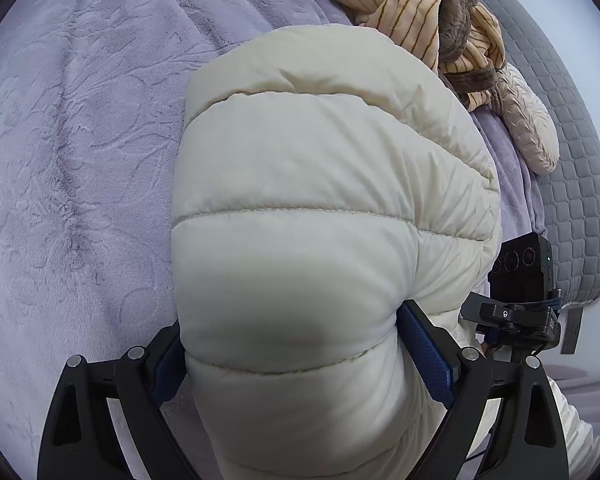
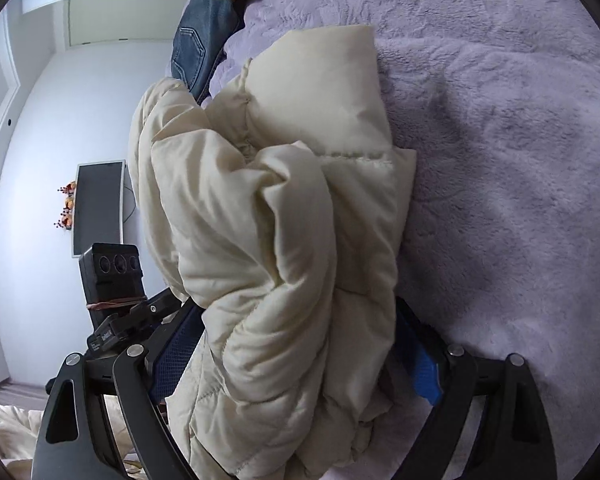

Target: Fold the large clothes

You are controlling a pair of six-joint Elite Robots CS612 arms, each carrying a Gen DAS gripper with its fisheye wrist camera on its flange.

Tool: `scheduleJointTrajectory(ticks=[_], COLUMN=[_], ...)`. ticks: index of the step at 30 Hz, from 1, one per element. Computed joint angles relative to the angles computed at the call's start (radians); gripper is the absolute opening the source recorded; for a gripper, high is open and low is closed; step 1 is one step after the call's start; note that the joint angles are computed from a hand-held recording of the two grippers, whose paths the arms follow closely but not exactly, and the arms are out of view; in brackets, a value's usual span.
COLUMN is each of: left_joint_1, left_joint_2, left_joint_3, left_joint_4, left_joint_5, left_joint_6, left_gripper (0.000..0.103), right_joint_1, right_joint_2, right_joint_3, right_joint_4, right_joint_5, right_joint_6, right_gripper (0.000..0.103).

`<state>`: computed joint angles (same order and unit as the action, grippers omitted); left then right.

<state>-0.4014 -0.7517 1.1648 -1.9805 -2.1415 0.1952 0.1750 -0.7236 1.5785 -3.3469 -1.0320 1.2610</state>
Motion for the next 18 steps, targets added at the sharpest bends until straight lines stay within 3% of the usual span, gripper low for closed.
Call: scheduleJointTrajectory(ticks=[7,14,18], left_joint_1=[0.002,0.000,-0.004], left_joint_2=[-0.001,-0.006,-0.012], left_joint_3=[0.002,0.010,0.016], left_joint_4=[-0.001,-0.014,-0.019], left_joint_5=[0.002,0.019,0.038], left_joint_6=[0.004,0.001,0.003], left_gripper=[0.095,0.095,0.095], right_joint_1=[0.002,0.008,0.017], right_joint_2=[0.030,0.014,0.005], right_joint_3=[-0.038,-0.016,-0.007], right_joint_4=[-0.005,-0.008,-0.008], right_joint_5=[0.019,-0.018,-0.039], right_joint_6=[0.025,0.073,0.111], right_gripper=[0.092,0.091,0.079])
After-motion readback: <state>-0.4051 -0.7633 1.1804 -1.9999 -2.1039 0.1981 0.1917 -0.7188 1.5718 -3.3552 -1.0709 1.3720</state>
